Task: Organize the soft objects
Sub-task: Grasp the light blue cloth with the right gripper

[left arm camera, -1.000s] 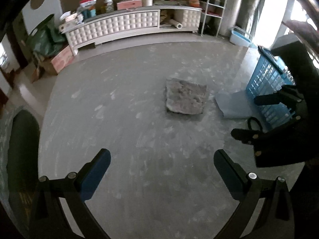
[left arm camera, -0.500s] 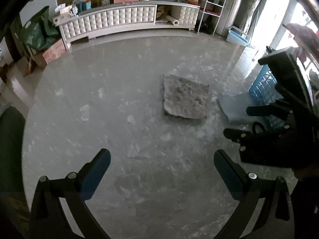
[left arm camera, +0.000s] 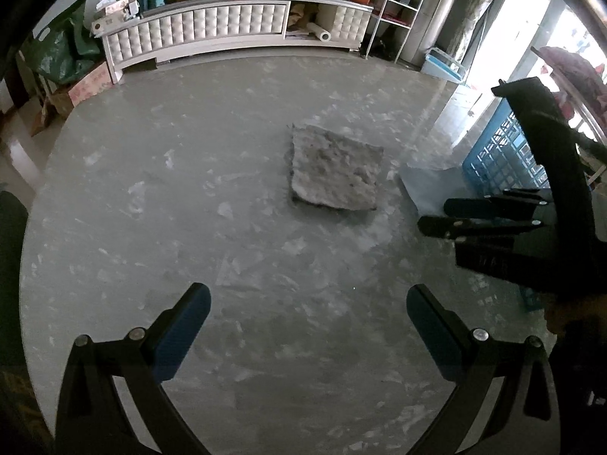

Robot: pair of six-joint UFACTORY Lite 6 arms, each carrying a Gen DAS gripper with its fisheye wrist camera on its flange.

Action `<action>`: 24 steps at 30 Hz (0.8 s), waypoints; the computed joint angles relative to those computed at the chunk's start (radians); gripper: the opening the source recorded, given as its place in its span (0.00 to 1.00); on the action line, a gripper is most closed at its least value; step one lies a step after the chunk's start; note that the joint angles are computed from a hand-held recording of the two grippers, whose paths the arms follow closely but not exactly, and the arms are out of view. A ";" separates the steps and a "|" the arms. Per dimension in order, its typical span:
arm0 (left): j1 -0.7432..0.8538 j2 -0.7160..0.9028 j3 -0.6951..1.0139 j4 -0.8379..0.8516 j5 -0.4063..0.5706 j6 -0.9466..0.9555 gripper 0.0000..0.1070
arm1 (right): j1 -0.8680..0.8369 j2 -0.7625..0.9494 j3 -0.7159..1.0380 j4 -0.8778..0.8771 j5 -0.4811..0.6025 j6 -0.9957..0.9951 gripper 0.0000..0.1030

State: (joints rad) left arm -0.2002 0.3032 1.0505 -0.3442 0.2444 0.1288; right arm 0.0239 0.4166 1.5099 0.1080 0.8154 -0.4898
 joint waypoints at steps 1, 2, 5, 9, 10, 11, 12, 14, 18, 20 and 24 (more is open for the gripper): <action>0.001 0.000 0.000 -0.011 0.000 0.011 0.96 | -0.005 -0.011 -0.004 -0.001 0.001 0.001 0.35; 0.002 -0.002 -0.002 -0.020 0.000 0.019 0.96 | -0.015 -0.010 0.001 0.004 0.003 -0.007 0.32; 0.009 -0.012 -0.012 -0.063 -0.003 0.057 0.96 | -0.029 -0.004 0.014 0.008 0.005 -0.034 0.27; 0.018 -0.021 -0.028 -0.119 -0.009 0.109 0.96 | -0.017 -0.040 -0.030 -0.004 -0.027 -0.038 0.13; 0.019 -0.022 -0.028 -0.121 -0.009 0.109 0.96 | -0.016 -0.046 -0.035 -0.006 -0.028 -0.037 0.10; 0.022 -0.027 -0.033 -0.135 -0.010 0.121 0.96 | -0.011 -0.056 -0.049 -0.015 -0.034 -0.030 0.07; 0.025 -0.034 -0.039 -0.154 -0.010 0.140 0.96 | -0.003 -0.065 -0.056 -0.022 -0.032 -0.020 0.05; 0.028 -0.046 -0.046 -0.168 -0.012 0.150 0.96 | -0.010 -0.046 -0.034 -0.012 -0.018 -0.029 0.03; 0.036 -0.072 -0.058 -0.191 -0.011 0.170 0.96 | -0.032 -0.045 -0.030 0.036 0.017 -0.068 0.02; 0.034 -0.085 -0.063 -0.178 -0.011 0.154 0.96 | -0.040 -0.061 -0.037 0.057 0.040 -0.091 0.02; 0.022 -0.100 -0.069 -0.127 -0.012 0.095 0.96 | -0.060 -0.103 -0.047 0.105 0.080 -0.144 0.02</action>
